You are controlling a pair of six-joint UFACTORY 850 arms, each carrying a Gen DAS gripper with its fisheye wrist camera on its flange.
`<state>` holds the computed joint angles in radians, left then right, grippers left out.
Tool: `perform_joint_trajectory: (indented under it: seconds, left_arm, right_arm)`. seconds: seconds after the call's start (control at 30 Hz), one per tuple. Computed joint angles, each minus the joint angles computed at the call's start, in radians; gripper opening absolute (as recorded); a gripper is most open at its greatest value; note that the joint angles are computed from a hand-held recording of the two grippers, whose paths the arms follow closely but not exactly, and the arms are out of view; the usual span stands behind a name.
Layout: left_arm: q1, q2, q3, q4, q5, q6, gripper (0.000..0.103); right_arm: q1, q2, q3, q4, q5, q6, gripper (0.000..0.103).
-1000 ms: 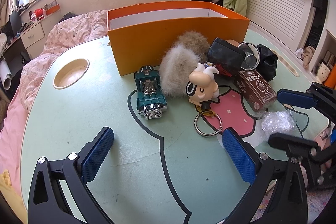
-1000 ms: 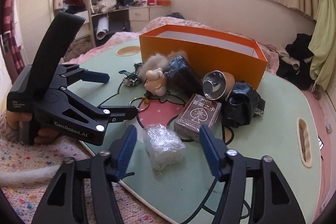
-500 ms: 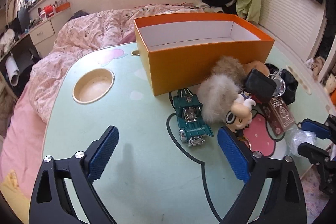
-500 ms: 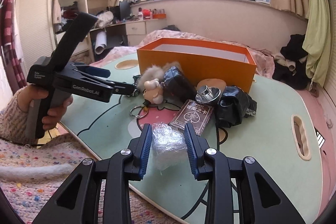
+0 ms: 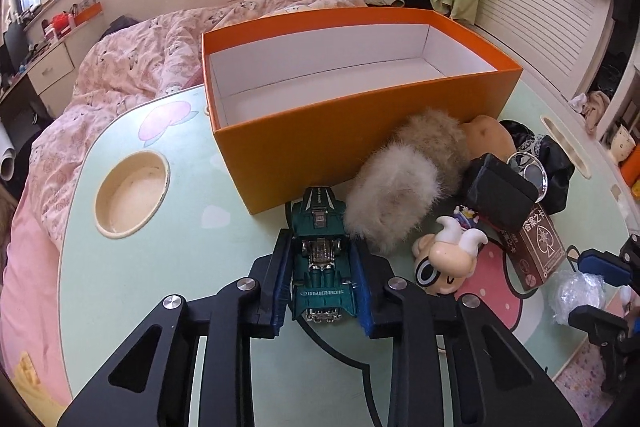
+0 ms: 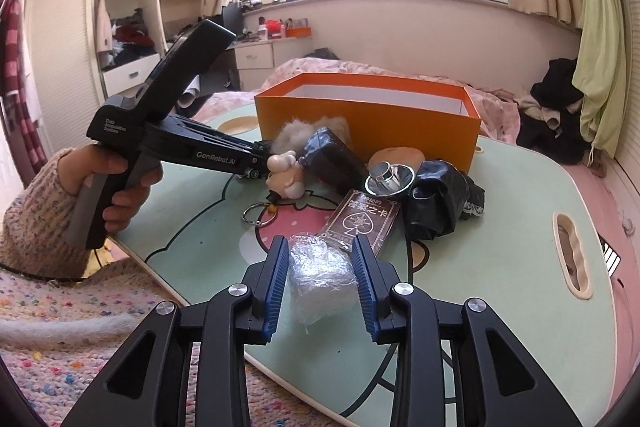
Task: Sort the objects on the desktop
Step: 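Grasp the clear plastic bag with the right gripper while the left grasps the green toy car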
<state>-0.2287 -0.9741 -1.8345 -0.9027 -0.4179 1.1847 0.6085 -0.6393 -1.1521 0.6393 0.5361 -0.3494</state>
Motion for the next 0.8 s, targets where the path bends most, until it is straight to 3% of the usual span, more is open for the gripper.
perform_joint_trajectory:
  seconds: [0.07, 0.23, 0.5, 0.7, 0.8]
  left_arm:
    - [0.003, 0.026, 0.047, -0.038, 0.024, 0.045, 0.029]
    - [-0.006, 0.119, 0.21, -0.22, 0.175, 0.253, 0.029]
    - [-0.007, 0.176, 0.298, -0.448, 0.193, 0.484, 0.029]
    - [-0.007, 0.189, 0.285, -0.461, 0.123, 0.478, 0.029]
    - [0.006, 0.198, 0.264, -0.467, 0.046, 0.467, 0.029]
  right_arm:
    - [0.001, 0.001, 0.002, 0.0, 0.003, 0.002, 0.032]
    - [0.001, 0.002, 0.003, -0.001, 0.004, 0.003, 0.032]
    - [-0.002, 0.005, 0.002, 0.017, 0.0, 0.006, 0.032]
    - [-0.022, 0.027, 0.013, -0.047, 0.0, 0.107, 0.031]
    - [-0.035, 0.039, 0.01, -0.088, 0.007, 0.161, 0.031]
